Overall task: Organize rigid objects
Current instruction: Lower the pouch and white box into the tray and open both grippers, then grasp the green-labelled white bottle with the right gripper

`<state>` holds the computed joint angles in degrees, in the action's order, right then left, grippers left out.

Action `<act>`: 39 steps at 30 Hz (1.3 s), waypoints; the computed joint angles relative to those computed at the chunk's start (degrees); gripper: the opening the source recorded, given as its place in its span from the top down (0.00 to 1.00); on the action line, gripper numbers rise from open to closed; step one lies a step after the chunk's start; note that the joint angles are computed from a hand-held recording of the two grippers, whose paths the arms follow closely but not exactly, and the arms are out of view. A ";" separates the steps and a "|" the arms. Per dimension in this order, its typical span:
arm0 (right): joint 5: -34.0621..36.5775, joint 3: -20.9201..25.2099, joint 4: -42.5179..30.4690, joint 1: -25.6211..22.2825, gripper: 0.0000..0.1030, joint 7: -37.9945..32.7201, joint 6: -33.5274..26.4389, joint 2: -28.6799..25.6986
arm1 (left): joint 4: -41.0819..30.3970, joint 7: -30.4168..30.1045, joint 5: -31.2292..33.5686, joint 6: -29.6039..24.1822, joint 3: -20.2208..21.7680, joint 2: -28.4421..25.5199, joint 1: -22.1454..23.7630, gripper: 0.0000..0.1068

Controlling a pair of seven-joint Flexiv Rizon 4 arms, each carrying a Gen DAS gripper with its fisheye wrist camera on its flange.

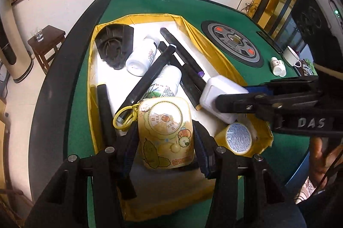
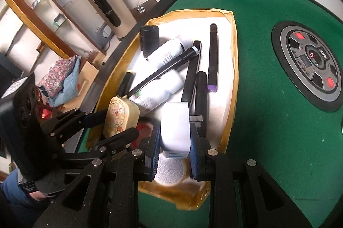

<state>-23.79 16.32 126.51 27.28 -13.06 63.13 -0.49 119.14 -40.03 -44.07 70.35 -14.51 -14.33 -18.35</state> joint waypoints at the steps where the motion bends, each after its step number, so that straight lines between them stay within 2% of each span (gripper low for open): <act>1: 0.08 -0.10 -0.32 0.03 0.79 -0.28 -0.25 -0.45 | -0.19 -0.06 0.09 -0.19 0.01 -0.12 0.00 0.56; 8: -0.72 -0.27 -1.36 0.46 0.79 -0.48 -2.47 -1.04 | -0.56 0.14 -0.21 -1.44 0.07 -0.24 0.20 0.56; 14: 3.13 0.10 -0.79 0.42 0.78 -1.26 -1.70 -0.54 | -0.91 -1.61 1.69 -2.72 0.87 -0.06 -0.06 0.55; 15: 3.80 0.24 -0.85 0.47 0.78 -1.60 -2.21 -0.24 | -1.00 -2.13 2.22 -3.18 1.02 -0.02 -0.11 0.53; 19: 4.49 0.50 -0.54 0.47 0.71 -1.85 -2.46 0.73 | -0.66 -2.62 1.95 -4.10 1.07 0.72 -0.13 0.43; 21: 3.58 0.63 -0.29 0.44 0.68 -0.83 -2.48 1.31 | -0.50 -2.67 1.83 -4.14 1.19 1.17 -0.28 0.43; 25: 1.45 0.95 0.63 0.10 0.67 1.77 -2.03 2.91 | -0.27 -2.94 1.46 -4.24 1.38 2.13 -0.58 0.43; 32: -2.00 2.22 4.65 -2.33 0.67 9.79 -0.92 9.17 | -0.95 -0.71 -2.12 -5.69 1.13 3.65 -1.52 0.43; 36: -2.14 4.15 8.13 -4.19 0.67 15.92 -3.72 15.36 | -2.01 1.99 -5.19 -7.18 0.39 4.00 -2.82 0.43; 39: 0.31 5.74 11.40 -5.13 0.67 20.15 -6.97 21.50 | -3.17 3.60 -5.98 -8.85 -0.18 3.79 -4.32 0.43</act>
